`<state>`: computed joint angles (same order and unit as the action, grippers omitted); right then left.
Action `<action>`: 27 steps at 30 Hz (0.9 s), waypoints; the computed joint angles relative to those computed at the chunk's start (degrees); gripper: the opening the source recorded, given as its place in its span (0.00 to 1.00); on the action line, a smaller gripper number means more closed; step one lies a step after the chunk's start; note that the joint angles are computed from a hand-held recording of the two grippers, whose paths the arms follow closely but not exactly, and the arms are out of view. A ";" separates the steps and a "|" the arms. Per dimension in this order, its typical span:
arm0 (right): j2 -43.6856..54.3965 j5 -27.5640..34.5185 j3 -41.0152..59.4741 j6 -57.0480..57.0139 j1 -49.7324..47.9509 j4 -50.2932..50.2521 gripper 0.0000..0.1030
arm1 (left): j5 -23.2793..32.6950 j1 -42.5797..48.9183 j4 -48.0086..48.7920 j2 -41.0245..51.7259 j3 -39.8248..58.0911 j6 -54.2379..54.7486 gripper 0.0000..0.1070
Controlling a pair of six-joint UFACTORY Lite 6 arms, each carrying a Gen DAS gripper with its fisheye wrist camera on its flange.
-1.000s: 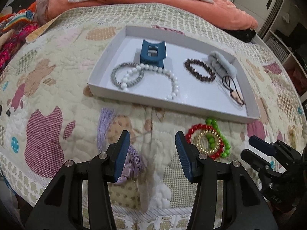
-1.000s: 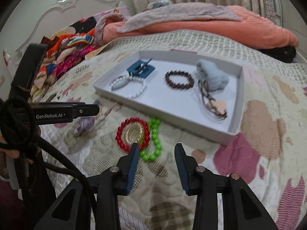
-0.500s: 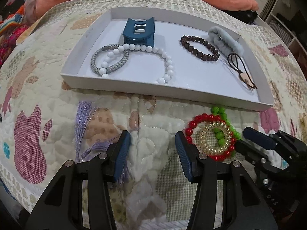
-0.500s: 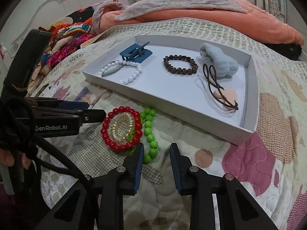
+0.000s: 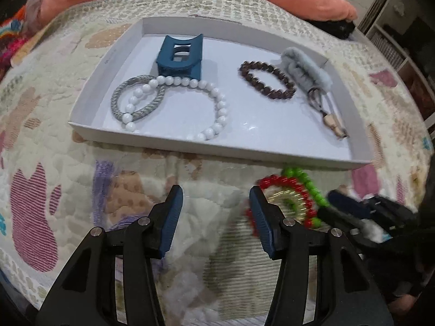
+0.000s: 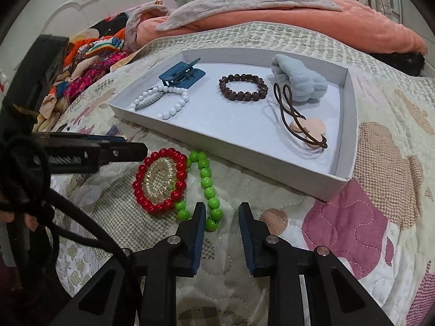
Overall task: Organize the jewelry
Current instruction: 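Move both open tools back over the red and green bead bracelets, then grasp the red bead bracelet with the left tool while the right tool grasps the green bead bracelet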
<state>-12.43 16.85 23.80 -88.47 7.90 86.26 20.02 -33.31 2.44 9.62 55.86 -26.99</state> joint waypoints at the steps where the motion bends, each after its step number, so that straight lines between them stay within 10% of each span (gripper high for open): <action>1: 0.39 0.75 0.14 -0.47 -0.62 0.28 0.23 | 0.21 0.35 -2.81 0.10 0.54 2.50 0.47; 14: 1.12 1.65 0.51 -0.59 -1.10 0.35 0.23 | 4.03 -0.50 -6.57 8.93 9.03 4.82 0.46; 21: 1.94 0.23 0.88 -5.67 0.86 5.43 0.09 | 2.87 -0.07 -8.37 8.28 7.61 7.49 0.08; 27: -6.03 2.07 -1.47 1.91 -0.71 -2.10 0.08 | 3.10 4.48 -25.71 0.63 2.75 23.90 0.07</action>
<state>-18.46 18.92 22.33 -86.55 7.19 84.16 23.13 -28.83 -23.27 10.25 58.62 -3.10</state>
